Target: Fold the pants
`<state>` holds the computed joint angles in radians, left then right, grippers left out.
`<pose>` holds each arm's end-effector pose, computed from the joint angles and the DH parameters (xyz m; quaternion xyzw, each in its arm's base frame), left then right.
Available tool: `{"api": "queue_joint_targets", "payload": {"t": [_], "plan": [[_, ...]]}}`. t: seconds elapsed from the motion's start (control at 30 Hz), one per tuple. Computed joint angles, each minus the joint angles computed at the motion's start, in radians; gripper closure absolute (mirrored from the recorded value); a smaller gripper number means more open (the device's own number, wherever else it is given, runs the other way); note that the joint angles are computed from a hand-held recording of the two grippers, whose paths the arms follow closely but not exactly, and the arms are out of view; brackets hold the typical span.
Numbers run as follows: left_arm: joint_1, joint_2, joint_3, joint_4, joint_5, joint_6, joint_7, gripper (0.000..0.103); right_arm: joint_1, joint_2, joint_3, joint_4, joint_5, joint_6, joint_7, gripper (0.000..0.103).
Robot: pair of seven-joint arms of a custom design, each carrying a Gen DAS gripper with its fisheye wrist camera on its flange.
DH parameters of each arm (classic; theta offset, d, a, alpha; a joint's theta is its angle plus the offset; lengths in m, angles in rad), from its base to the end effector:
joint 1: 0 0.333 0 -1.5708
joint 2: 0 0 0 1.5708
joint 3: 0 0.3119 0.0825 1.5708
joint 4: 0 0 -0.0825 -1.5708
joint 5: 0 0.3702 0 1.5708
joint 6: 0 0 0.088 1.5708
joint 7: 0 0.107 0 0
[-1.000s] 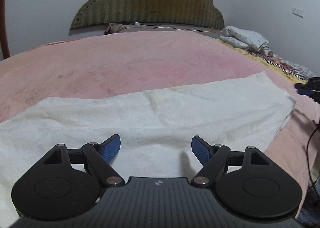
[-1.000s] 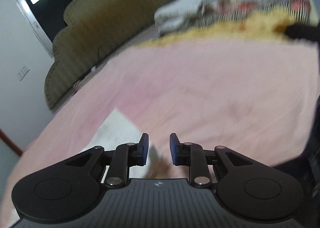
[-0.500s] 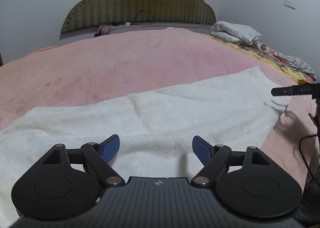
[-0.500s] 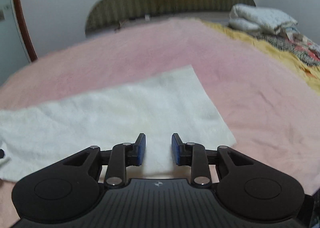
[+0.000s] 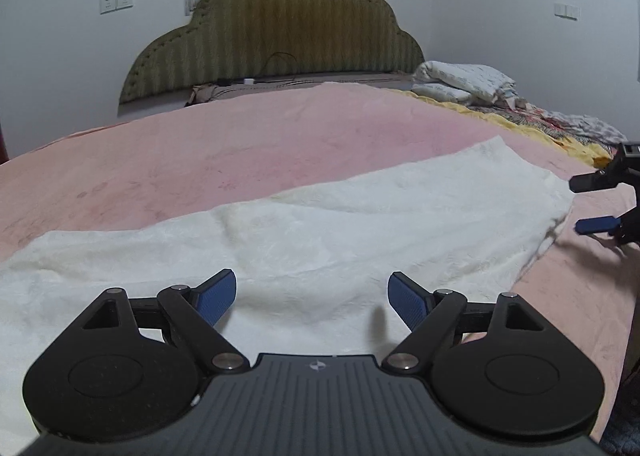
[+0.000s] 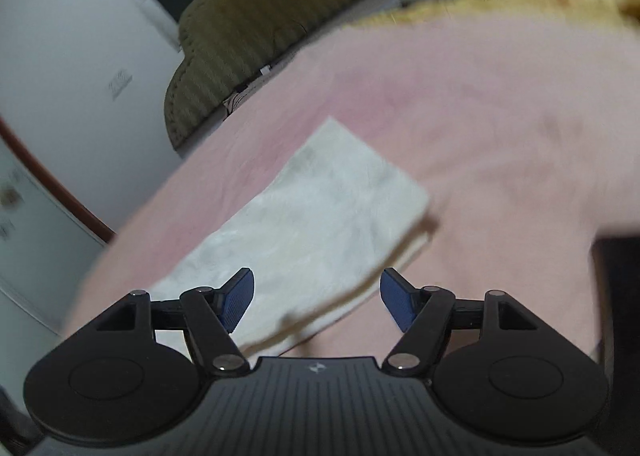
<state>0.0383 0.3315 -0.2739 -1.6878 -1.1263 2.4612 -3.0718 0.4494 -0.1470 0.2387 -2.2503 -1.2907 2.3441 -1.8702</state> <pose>0.6588 -0.1355 0.4624 -0.2166 0.8450 -0.4684 0.1403 0.4041 0.3175 0.4616 -0.1257 0.8577 -0.2009 0.4562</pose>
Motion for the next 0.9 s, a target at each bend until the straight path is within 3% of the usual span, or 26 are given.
{"api": "queue_joint_targets", "payload": {"t": [0.07,0.1,0.23,0.47,0.53,0.6,0.7,0.8,0.9], "plan": [[-0.009,-0.004,-0.002,-0.019,0.013,0.021,0.028,0.018,-0.018,0.01,-0.013,-0.022,-0.121,0.104,0.207,0.033],[-0.011,-0.006,-0.005,-0.027,0.009,0.034,0.048,0.018,-0.019,0.025,-0.012,-0.014,-0.154,0.108,0.251,0.033],[-0.013,0.004,-0.002,-0.019,0.017,0.032,0.04,0.015,-0.02,0.064,-0.034,0.026,-0.193,0.135,0.269,0.033],[-0.01,0.013,-0.004,-0.007,0.044,0.025,0.006,0.012,0.042,0.151,-0.025,0.114,-0.107,-0.198,0.172,0.036],[-0.006,0.014,-0.005,0.0,0.041,0.019,-0.006,0.012,0.053,0.173,-0.037,0.142,-0.074,-0.243,0.126,0.047],[0.003,0.017,-0.009,0.016,0.016,0.008,-0.022,0.012,0.054,0.179,-0.054,0.15,-0.039,-0.249,0.091,0.083],[0.017,0.053,0.0,0.099,0.025,-0.07,-0.141,0.012,0.045,0.172,-0.073,0.135,-0.09,-0.22,0.128,0.089],[0.031,0.147,0.011,0.269,0.091,-0.217,-0.394,0.012,0.056,0.223,-0.071,0.244,-0.058,-0.291,-0.155,0.09],[0.055,0.295,-0.004,0.496,0.135,-0.392,-0.719,0.012,0.104,0.343,-0.074,0.453,-0.056,-0.411,-0.601,0.09]]}}
